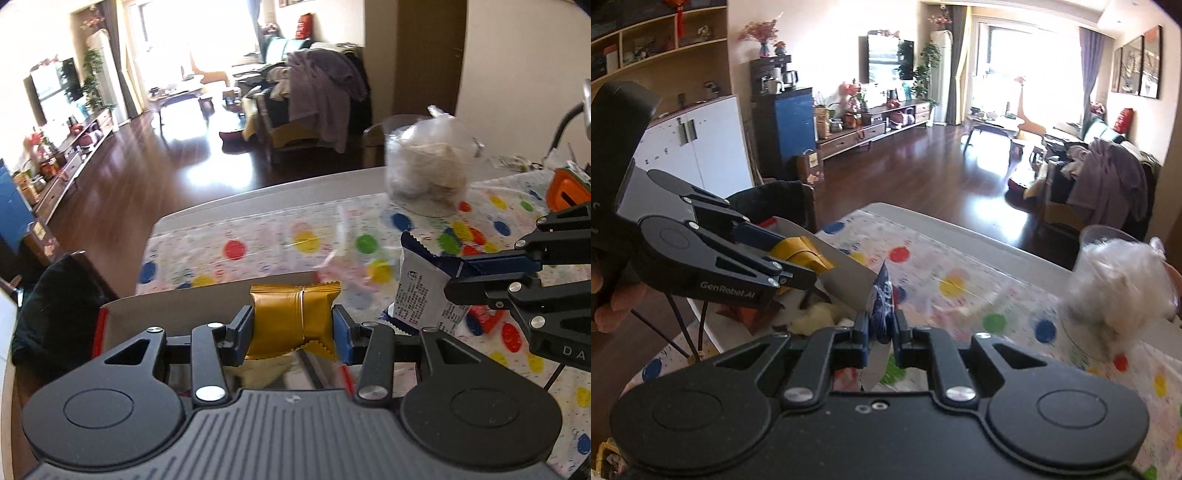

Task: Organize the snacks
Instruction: 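Carry the yellow packet and white bag over the cardboard box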

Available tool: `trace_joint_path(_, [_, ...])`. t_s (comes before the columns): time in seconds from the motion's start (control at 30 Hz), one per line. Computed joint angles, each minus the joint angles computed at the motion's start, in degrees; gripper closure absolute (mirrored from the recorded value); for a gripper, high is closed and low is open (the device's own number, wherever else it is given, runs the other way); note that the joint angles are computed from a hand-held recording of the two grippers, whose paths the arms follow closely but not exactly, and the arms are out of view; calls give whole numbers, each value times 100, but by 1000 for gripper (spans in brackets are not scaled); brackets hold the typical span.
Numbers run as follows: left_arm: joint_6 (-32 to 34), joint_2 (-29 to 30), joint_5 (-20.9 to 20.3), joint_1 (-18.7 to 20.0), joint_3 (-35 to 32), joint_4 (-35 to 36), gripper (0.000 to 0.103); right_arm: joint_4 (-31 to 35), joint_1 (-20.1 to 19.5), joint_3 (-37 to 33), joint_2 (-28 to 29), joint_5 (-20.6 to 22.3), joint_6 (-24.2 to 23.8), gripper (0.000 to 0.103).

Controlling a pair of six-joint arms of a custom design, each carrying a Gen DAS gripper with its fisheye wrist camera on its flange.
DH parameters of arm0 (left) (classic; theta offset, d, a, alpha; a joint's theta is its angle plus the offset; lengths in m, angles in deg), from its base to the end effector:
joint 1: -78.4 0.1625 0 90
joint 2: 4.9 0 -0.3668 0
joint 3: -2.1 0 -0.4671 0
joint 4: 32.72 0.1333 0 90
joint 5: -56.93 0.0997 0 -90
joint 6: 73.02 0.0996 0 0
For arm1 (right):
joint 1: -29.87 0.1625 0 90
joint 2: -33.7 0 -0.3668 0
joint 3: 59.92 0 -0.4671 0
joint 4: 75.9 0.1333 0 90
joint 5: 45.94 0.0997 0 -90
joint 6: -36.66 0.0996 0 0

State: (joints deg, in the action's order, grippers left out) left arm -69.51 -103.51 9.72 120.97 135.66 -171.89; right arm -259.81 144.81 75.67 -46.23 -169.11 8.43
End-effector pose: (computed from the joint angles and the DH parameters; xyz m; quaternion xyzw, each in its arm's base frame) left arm -0.1900 -0.4474 0.2112 0.3566 0.8535 -0.2423 0.2926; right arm 0.2644 -0.3816 0.1342 0.3216 -0.8516 0.3061 0.2786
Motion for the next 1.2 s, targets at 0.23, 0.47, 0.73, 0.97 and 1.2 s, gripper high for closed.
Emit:
trace_joint_path(0.23, [223,-186,174,461,-109,53,59,-10,68,-578,844,159,150,92])
trace_joint_path(0.47, [526,30,425,1025,-351,-87,59,235,-23,-1152,1631,311,445,92])
trace_joint_path(0.73, [635,440,416,1616,-737,196,59,666,-249,-1644,2216,621,919,92])
trace_joint_path(0.97, [686,770,371,1734,-1062,703,59,966,-390,-2017,2605,743,1261,92])
trace_joint_path(1.2, [268,1178,425,1816,-1579,1807,58,1219,-457,-2202,2791,615,1504,92])
